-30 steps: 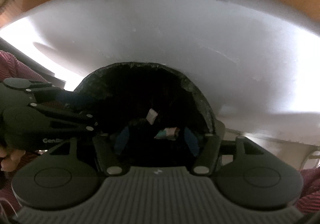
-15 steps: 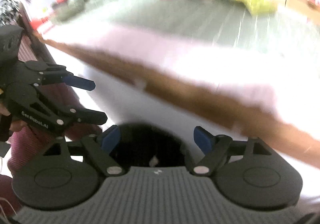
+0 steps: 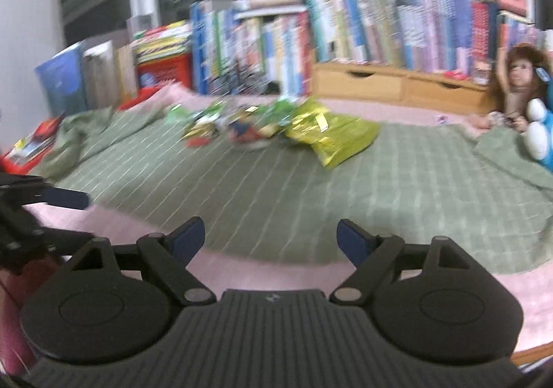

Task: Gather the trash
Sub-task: 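Raise both open grippers back over the bed cover, then grasp the macaron-print wrapper with the left gripper while the right gripper grasps the yellow foil bag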

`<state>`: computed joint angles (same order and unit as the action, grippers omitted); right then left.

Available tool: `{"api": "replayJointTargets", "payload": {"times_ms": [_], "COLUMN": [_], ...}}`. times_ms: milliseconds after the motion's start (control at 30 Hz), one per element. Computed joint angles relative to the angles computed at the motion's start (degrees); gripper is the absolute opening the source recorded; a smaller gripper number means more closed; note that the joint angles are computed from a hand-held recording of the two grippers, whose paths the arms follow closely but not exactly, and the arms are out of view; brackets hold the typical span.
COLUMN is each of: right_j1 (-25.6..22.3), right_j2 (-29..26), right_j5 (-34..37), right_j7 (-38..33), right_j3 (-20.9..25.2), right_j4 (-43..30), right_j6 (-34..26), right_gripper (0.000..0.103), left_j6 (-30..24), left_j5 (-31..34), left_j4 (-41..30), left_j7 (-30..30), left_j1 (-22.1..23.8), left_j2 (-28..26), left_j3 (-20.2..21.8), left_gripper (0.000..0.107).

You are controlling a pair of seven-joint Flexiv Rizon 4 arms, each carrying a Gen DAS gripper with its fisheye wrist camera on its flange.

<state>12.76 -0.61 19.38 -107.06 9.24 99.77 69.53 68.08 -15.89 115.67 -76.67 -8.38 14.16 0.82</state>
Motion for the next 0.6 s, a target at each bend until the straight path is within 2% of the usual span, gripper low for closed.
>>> {"api": "replayJointTargets", "payload": {"times_ms": [133,267,367,467,567,600], "right_j1": [0.2,-0.4,-0.6,-0.2,0.7,1.0], "right_j2": [-3.5,-8.2,-12.5,-16.8,-20.9,-22.1], "right_j5": [-8.1,-11.3,-14.0,-17.3,-22.0,-23.2], "right_j7": [8.8,11.9,13.4,13.4,11.6,11.0], "right_j3": [-0.8,-0.9,-0.9,-0.9,-1.1,-1.1], "right_j4": [-1.5,-7.2,-13.0,-17.9,-21.7,-22.8], "right_j6": [3.2,0.0,-3.8,-5.3,-5.8,-6.1], "right_gripper": [0.092,0.093,0.093,0.093,0.093,0.093], "left_j6": [4.1,6.5,3.8,1.7,2.1,2.7], "left_j5": [7.4,12.9,21.8,27.4,28.9,27.5], "left_j4": [-4.5,-11.5,-20.0,-28.5,-34.5,-35.8], "left_j7": [-4.8,-12.0,-21.5,-26.3,-27.3,-25.4], "left_j1": [4.0,6.4,7.3,5.7,4.2,4.5], "left_j2": [-3.8,-10.7,-17.1,-23.9,-29.8,-31.6], "left_j3": [-2.5,-3.5,-2.8,-0.1,2.1,1.7], "left_gripper": [0.097,0.098,0.097,0.097,0.097,0.097]}}
